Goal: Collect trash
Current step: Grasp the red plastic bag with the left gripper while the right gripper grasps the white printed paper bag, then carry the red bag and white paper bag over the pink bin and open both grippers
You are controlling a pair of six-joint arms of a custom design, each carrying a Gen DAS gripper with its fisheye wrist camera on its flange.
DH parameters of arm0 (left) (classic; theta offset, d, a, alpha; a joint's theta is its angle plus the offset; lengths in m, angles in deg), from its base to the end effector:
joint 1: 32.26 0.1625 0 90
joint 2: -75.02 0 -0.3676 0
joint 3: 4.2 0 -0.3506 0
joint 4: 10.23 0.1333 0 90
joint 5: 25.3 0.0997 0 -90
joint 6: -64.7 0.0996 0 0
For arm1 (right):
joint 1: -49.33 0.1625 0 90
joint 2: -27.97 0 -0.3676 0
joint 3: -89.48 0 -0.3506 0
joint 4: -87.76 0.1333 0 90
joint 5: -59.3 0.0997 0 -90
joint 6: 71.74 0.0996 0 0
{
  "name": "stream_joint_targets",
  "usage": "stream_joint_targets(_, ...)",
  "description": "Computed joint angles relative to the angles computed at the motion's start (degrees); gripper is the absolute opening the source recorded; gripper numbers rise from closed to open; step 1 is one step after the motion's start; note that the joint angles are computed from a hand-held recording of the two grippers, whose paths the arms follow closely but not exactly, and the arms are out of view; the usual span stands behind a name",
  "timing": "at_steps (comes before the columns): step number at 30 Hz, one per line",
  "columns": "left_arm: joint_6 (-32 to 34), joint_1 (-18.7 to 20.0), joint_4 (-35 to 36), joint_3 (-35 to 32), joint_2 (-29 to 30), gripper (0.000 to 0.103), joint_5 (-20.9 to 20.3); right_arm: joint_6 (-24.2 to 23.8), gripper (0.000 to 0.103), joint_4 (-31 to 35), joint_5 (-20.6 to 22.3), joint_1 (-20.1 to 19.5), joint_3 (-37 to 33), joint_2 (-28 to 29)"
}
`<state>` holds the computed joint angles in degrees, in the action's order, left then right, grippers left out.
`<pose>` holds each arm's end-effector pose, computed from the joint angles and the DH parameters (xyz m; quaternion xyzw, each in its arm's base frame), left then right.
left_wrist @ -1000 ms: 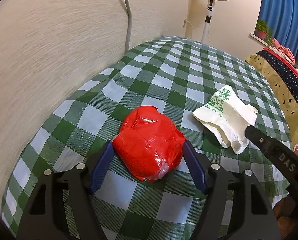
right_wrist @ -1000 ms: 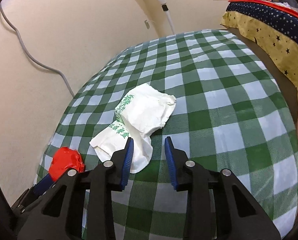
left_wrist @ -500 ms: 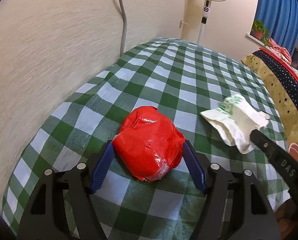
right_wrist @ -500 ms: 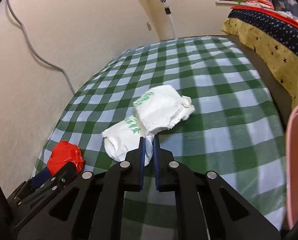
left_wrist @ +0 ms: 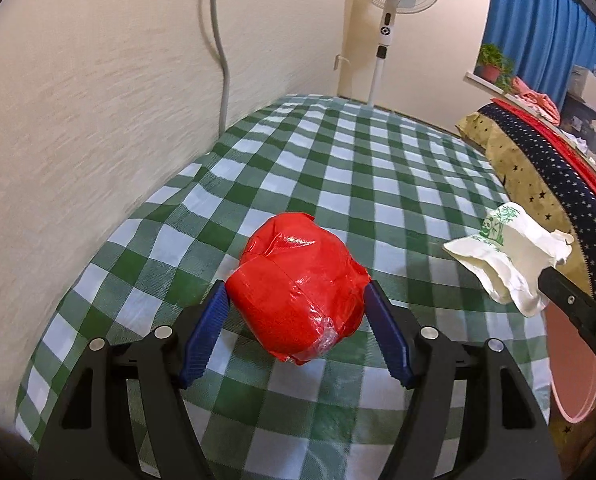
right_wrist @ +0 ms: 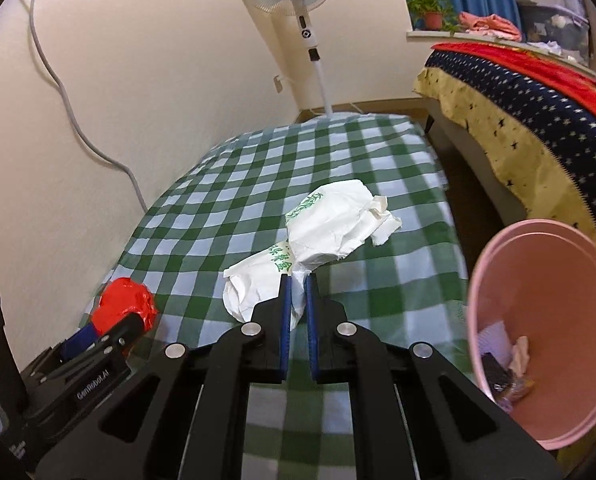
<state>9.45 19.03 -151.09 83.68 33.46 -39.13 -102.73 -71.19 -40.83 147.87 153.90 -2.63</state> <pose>-0.2073 -0.6264 0.1370 -0.1373 0.7748 -0.4719 0.3977 0.2252 -0.7202 0.1317 0.2961 -0.9027 0.2785 0.1411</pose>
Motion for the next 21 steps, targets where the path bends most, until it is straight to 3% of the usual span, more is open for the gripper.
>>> stream_joint_targets(21, 17.37, -2.89, -15.60, -2.72, 4.84, 0.067, -2.29, -2.70, 0.007, -7.16, -1.54, -1.28, 10.72, -11.95)
